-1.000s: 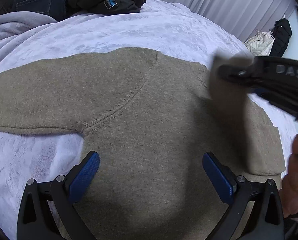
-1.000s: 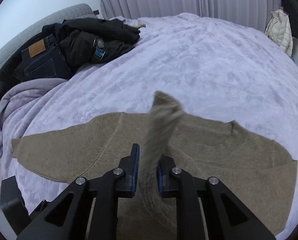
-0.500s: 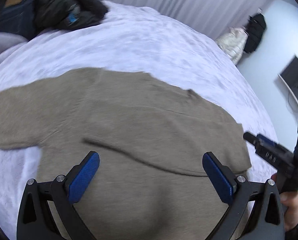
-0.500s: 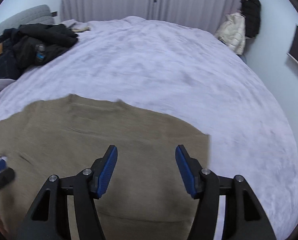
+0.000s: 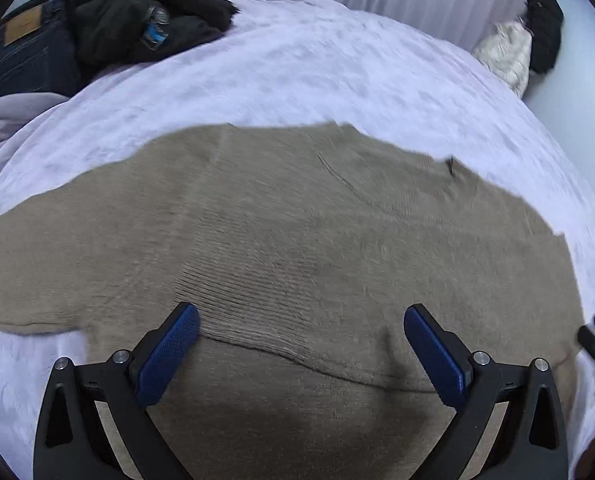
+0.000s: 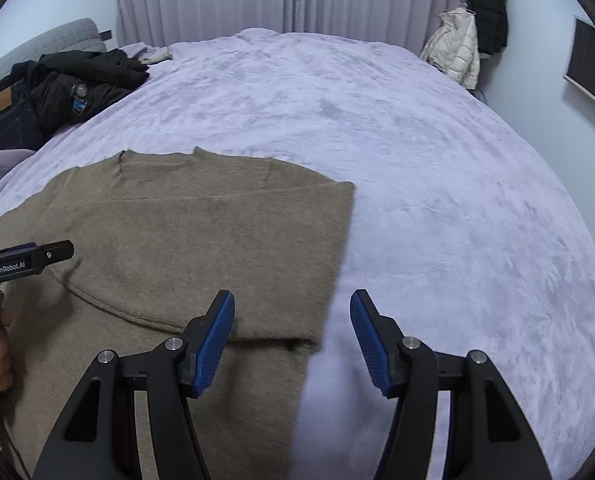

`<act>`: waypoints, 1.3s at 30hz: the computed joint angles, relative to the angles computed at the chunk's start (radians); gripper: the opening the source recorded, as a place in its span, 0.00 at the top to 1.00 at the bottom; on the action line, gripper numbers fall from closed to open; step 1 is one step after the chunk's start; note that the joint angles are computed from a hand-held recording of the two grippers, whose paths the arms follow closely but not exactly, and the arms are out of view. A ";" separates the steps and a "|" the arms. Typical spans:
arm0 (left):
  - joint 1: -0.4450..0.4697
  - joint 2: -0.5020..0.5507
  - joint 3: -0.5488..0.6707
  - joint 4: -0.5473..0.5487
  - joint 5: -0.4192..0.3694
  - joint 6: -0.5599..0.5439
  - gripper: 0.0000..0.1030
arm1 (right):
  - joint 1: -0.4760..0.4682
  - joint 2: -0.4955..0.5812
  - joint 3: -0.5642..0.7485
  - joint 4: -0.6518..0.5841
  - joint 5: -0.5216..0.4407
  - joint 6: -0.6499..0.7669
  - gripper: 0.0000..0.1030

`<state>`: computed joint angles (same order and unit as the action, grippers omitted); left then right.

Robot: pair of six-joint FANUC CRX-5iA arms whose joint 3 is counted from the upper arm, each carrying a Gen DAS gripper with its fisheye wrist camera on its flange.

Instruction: Fold small clothes

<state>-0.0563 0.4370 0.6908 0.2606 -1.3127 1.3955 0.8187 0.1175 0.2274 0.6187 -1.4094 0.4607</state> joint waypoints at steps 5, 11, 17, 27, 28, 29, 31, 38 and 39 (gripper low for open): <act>-0.021 0.047 0.028 0.087 -0.068 -0.065 0.00 | -0.065 0.196 0.223 -0.150 -0.043 0.190 0.26; -0.059 0.012 0.008 -0.066 -0.044 -0.067 0.00 | -0.138 0.285 0.355 -0.212 -0.071 0.129 0.05; 0.081 -0.170 -0.228 0.050 0.105 -0.106 0.00 | -0.071 0.187 0.213 -0.097 0.003 -0.039 0.05; 0.497 -0.098 -0.233 0.069 0.103 0.252 0.00 | 0.019 0.348 0.303 0.051 -0.156 0.013 0.03; 0.536 -0.085 -0.239 0.125 0.115 0.234 0.00 | 0.019 0.338 0.280 0.055 -0.140 -0.003 0.03; 0.556 -0.069 -0.237 0.160 0.123 0.224 0.00 | 0.015 0.325 0.265 0.044 -0.123 -0.017 0.03; 0.594 -0.017 -0.195 0.232 0.109 0.198 0.00 | 0.005 0.306 0.259 0.016 -0.103 -0.031 0.03; 0.660 0.108 -0.161 0.494 0.111 0.123 0.00 | -0.011 0.417 0.448 -0.019 -0.256 -0.095 0.02; 0.661 0.121 -0.148 0.509 0.102 0.100 0.00 | -0.007 0.459 0.506 -0.007 -0.299 -0.076 0.02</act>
